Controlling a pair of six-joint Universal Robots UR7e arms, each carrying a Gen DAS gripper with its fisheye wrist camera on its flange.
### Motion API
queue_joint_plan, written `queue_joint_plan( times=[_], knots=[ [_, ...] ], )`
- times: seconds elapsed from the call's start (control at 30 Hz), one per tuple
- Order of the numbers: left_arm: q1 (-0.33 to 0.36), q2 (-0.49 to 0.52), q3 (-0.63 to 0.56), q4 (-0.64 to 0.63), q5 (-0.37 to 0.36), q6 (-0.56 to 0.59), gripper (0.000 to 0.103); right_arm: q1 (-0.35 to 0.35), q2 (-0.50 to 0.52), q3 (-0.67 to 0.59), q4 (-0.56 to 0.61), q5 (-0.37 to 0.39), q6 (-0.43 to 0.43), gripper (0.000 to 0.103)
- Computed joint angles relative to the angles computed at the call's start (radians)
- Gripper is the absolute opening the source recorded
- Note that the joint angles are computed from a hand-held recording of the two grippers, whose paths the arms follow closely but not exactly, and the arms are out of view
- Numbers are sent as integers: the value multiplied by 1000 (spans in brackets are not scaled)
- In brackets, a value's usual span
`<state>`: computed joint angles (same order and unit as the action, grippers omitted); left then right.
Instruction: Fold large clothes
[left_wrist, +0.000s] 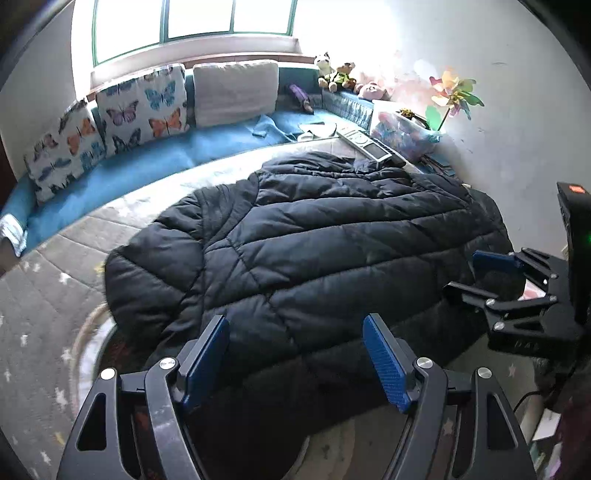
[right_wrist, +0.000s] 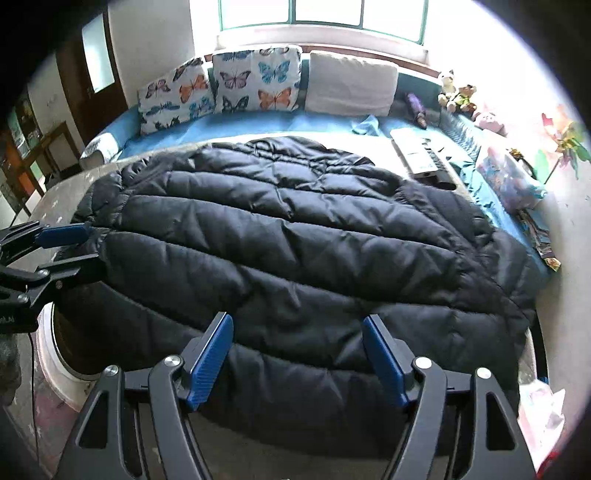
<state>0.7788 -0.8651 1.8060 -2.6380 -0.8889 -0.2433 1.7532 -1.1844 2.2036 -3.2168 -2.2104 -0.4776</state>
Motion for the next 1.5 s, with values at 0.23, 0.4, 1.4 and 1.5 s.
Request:
queue_joint_plan(
  times=[0.23,0.4,1.4,1.5],
  knots=[
    [-66,-89,125,-12,49,-54,79,42,-5,68,-124,-33,-56,89],
    [-112,-142,196,-31,92,-94,79,79,26,105,-223,-85,-96,92],
    [-265,-329,431,52,154,-290,79,167,47,280,-478,-127,70,101],
    [-270,-336,446,60,153,-306,79,165,52,290,-496,-132,76,101]
  ],
)
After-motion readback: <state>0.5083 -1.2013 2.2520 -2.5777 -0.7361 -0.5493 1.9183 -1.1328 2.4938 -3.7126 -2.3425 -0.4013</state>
